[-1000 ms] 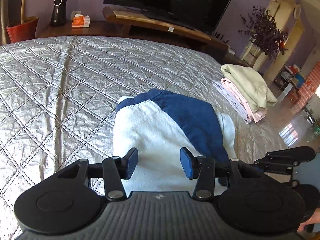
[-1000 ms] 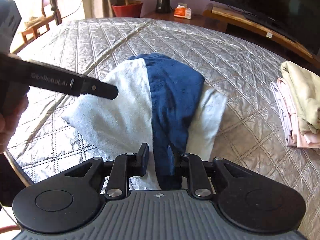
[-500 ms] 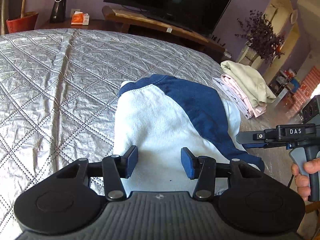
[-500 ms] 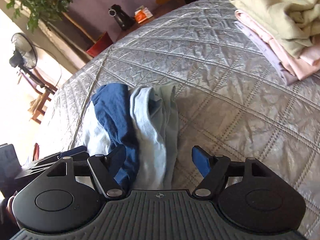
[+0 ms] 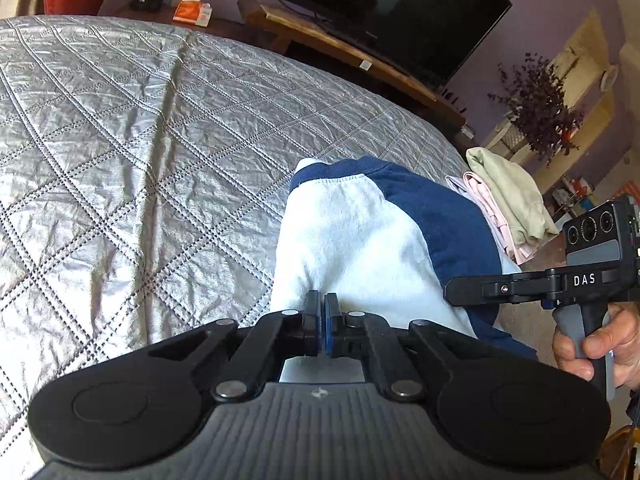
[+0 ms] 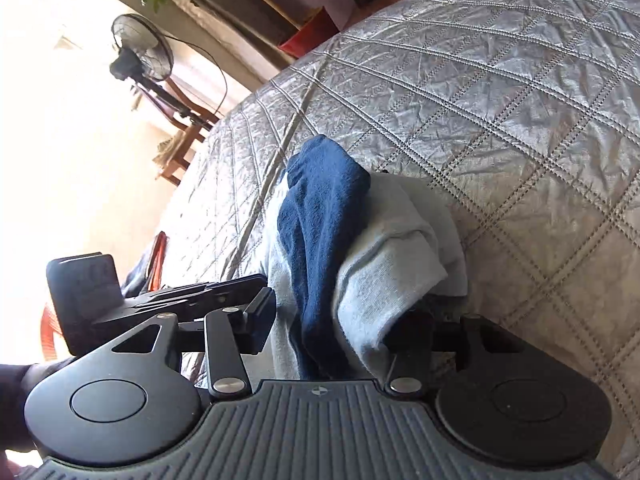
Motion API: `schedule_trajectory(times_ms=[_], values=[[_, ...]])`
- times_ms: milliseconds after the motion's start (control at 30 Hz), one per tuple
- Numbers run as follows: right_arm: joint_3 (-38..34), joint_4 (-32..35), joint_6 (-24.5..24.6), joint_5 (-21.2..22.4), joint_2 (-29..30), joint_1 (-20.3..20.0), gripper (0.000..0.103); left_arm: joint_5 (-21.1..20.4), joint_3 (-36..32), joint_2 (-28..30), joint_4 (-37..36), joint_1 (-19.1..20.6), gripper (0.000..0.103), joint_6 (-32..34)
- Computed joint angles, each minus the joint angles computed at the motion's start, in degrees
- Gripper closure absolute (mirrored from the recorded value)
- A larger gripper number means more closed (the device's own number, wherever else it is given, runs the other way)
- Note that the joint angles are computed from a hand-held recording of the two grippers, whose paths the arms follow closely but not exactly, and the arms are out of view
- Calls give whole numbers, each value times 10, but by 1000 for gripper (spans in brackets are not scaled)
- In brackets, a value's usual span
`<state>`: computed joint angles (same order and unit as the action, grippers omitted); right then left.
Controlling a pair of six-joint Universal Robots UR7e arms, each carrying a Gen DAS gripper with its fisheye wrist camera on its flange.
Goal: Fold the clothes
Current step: 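Grasp the folded shirt bundle with the right tool and lift it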
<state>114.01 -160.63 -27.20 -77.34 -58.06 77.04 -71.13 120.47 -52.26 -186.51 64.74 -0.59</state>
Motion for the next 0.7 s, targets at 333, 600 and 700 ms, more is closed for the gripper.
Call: schedule_trajectory(times_ms=[333, 600, 700], values=[[50, -134, 92, -46, 15, 13, 70, 10, -4, 5, -1, -5, 99, 12], [130, -247, 185, 46, 2, -18, 80, -10, -4, 6, -15, -4, 78, 13], [152, -298, 207, 55, 2, -25, 80, -17, -1, 8, -30, -8, 73, 25]])
